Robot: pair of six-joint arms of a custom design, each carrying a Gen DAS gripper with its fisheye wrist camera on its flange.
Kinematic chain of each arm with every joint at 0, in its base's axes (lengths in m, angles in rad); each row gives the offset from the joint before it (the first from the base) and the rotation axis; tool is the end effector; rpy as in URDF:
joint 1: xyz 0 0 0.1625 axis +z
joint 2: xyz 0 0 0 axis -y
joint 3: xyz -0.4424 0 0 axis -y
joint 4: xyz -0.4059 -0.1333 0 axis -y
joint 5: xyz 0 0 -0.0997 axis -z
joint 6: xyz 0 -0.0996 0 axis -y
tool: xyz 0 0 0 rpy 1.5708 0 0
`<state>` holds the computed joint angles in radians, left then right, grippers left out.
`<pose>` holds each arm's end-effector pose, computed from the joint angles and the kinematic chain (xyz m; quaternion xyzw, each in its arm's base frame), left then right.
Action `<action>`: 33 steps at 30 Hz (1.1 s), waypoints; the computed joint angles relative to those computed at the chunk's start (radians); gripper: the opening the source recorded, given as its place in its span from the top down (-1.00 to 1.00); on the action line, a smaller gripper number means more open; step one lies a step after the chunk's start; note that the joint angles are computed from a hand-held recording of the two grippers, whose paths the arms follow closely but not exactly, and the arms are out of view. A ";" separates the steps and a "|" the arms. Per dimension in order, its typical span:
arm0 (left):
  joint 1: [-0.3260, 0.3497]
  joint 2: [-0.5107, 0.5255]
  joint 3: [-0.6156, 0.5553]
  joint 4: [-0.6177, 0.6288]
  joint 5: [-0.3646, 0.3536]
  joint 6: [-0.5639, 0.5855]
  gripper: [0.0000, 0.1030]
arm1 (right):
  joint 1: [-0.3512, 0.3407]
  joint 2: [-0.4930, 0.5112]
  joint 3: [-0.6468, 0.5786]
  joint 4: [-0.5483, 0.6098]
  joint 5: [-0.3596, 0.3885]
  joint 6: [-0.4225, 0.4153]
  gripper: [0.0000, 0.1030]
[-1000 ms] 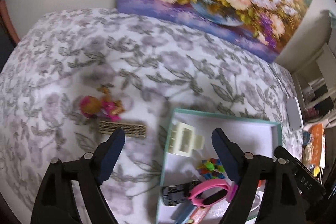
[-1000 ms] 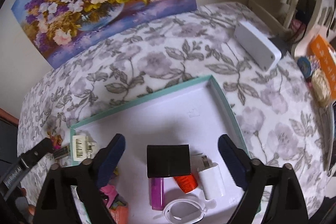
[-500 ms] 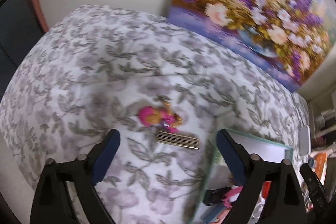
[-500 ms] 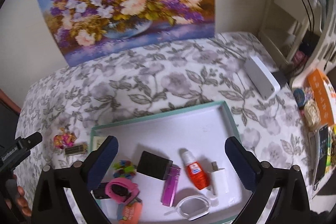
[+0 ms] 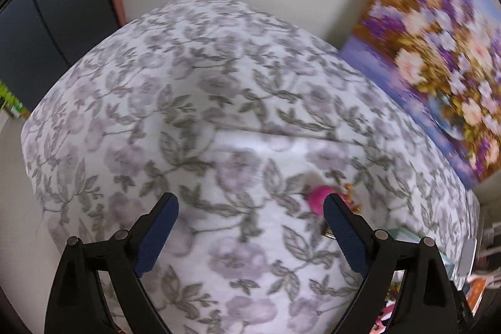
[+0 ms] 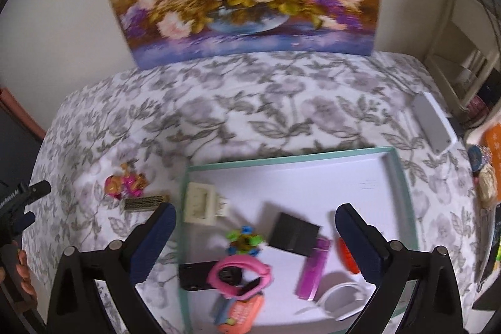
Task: Organize rigid objects
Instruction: 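Withdraw both open tools from the tray toward the doll figure and gold bar, then move the left tool to the doll figure while the right tool closes on the gold bar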
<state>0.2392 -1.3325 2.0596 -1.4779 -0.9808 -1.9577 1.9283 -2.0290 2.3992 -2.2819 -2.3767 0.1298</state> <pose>-0.3587 -0.2817 0.1932 -0.1600 0.8705 -0.2941 0.3607 0.1624 -0.2593 0.3807 0.0369 -0.9083 0.2447 0.3374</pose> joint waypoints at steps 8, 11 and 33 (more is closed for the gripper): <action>0.004 -0.088 0.034 0.092 -0.008 -0.076 -0.83 | 0.074 0.130 0.017 -0.053 0.049 0.024 -1.00; 0.011 -0.105 0.048 0.093 -0.011 -0.088 -0.82 | 0.092 0.183 0.028 -0.103 0.067 0.005 -1.00; 0.168 0.048 0.117 -0.275 -0.057 0.174 -0.83 | -0.013 0.467 0.088 -0.413 0.173 -0.083 -1.00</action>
